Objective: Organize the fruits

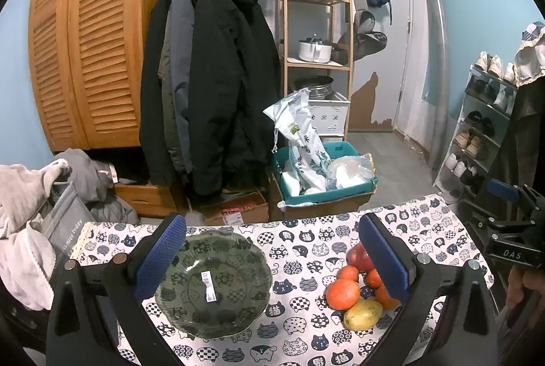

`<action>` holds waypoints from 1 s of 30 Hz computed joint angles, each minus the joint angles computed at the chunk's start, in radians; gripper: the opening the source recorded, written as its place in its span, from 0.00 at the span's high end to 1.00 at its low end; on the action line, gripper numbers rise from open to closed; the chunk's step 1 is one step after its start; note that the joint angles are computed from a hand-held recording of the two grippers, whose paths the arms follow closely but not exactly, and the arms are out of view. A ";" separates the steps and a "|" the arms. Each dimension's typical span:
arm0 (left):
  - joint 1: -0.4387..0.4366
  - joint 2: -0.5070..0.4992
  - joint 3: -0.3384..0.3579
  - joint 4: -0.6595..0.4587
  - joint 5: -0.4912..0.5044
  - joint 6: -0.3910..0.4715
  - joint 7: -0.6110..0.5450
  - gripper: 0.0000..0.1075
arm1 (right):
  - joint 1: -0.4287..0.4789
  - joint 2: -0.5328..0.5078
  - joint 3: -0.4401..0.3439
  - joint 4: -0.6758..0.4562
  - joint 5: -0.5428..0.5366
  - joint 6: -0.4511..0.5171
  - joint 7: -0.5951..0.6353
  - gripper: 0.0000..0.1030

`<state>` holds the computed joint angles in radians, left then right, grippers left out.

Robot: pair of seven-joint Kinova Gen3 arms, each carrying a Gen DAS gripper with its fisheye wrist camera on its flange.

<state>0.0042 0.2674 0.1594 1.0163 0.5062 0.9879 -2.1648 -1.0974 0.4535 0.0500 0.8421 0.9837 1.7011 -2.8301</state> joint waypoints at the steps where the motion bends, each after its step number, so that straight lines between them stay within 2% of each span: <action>1: -0.003 -0.002 0.001 0.004 0.004 -0.001 -0.004 0.05 | 0.000 0.000 0.000 0.000 0.000 0.000 0.000 0.11; 30: -0.012 -0.009 -0.003 0.022 0.025 -0.010 -0.020 0.05 | 0.001 -0.002 -0.001 0.000 0.001 0.002 0.004 0.11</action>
<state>-0.0081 0.2580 0.1568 1.0380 0.5308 0.9776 -2.1847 -1.0968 0.4518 0.0494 0.8420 0.9849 1.7032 -2.8260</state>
